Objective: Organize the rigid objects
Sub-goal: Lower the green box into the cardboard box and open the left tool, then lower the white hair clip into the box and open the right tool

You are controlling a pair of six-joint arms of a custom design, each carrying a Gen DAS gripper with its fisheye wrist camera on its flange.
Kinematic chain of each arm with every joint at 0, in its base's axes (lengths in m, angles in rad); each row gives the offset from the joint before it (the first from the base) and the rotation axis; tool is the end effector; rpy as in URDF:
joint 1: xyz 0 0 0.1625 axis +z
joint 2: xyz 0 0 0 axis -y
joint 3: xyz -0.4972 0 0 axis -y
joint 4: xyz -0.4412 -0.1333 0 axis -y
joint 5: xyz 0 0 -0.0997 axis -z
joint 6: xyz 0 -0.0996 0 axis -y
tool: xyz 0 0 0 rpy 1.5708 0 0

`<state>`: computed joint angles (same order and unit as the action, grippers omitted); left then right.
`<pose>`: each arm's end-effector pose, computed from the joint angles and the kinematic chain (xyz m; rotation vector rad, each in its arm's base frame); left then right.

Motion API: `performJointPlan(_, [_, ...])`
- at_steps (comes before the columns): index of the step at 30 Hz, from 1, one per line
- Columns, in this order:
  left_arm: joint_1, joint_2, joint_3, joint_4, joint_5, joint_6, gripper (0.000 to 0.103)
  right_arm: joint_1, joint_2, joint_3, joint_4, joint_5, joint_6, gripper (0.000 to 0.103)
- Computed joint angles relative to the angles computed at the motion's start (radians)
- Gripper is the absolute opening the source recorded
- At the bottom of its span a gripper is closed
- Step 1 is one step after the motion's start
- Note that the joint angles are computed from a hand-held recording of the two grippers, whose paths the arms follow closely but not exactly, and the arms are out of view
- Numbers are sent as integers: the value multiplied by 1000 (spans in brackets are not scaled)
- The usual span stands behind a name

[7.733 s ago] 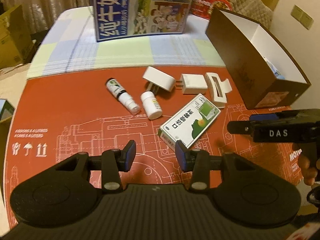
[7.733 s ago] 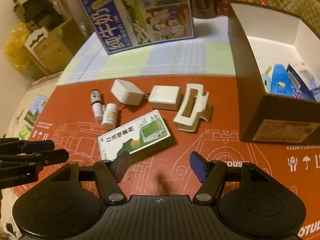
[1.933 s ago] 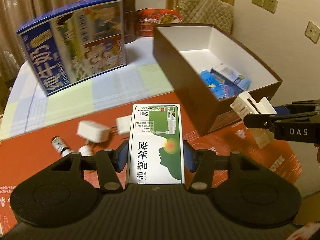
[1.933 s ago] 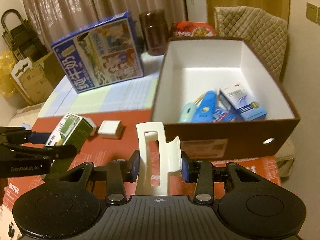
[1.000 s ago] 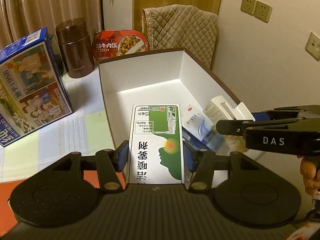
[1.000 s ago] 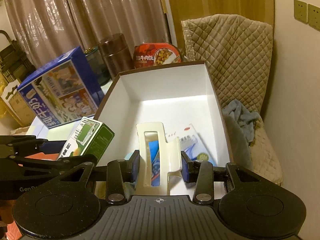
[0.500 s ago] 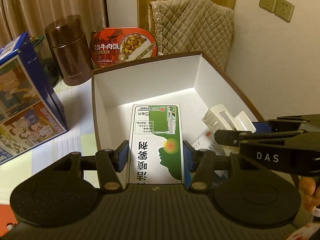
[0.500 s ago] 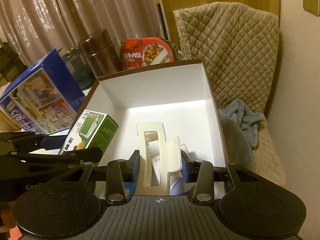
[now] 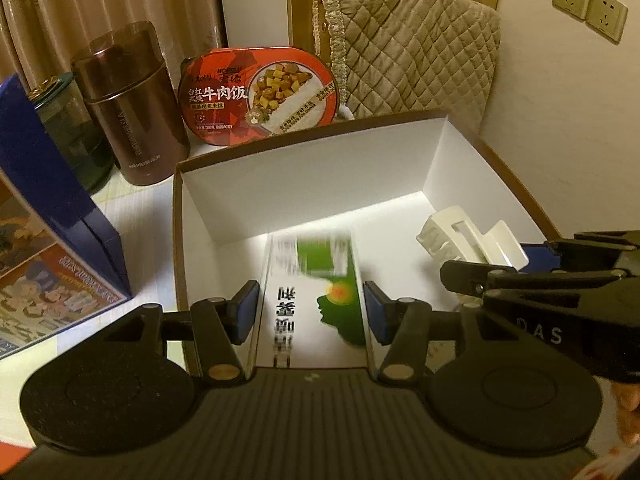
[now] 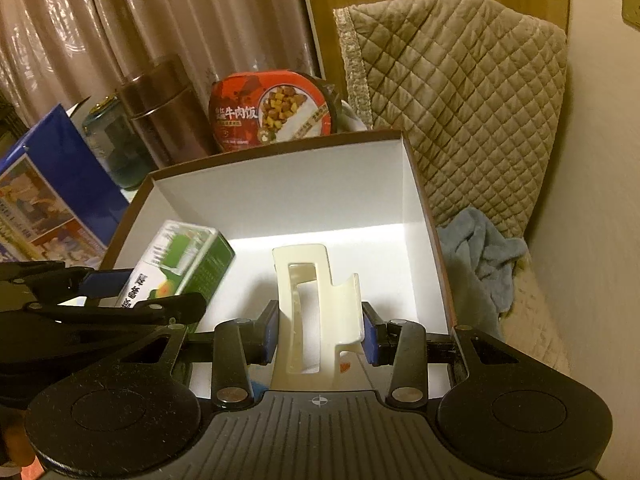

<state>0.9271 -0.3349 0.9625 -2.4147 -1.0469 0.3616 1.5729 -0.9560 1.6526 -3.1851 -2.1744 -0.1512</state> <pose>-0.4192 -0.8639 0.0040 1.1989 2.3395 -0.3815 0.0783 -0.7507 0.3149 -0.1747 -2.2956 1.0682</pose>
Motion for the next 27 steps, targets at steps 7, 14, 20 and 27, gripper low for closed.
performJointPlan(7, [7,35,-57,17,-2,22,53,-6,12,-30,13,6,-10,37])
performJointPlan(14, [11,41,-74,36,-7,16,53,-10,18,-40,11,21,-24,37])
performJointPlan(20, [15,32,-68,42,-13,5,53,-15,13,-30,-16,50,-32,52])
performJointPlan(27, [14,1,-24,35,-28,2,54,-11,-2,-4,-21,47,-33,55])
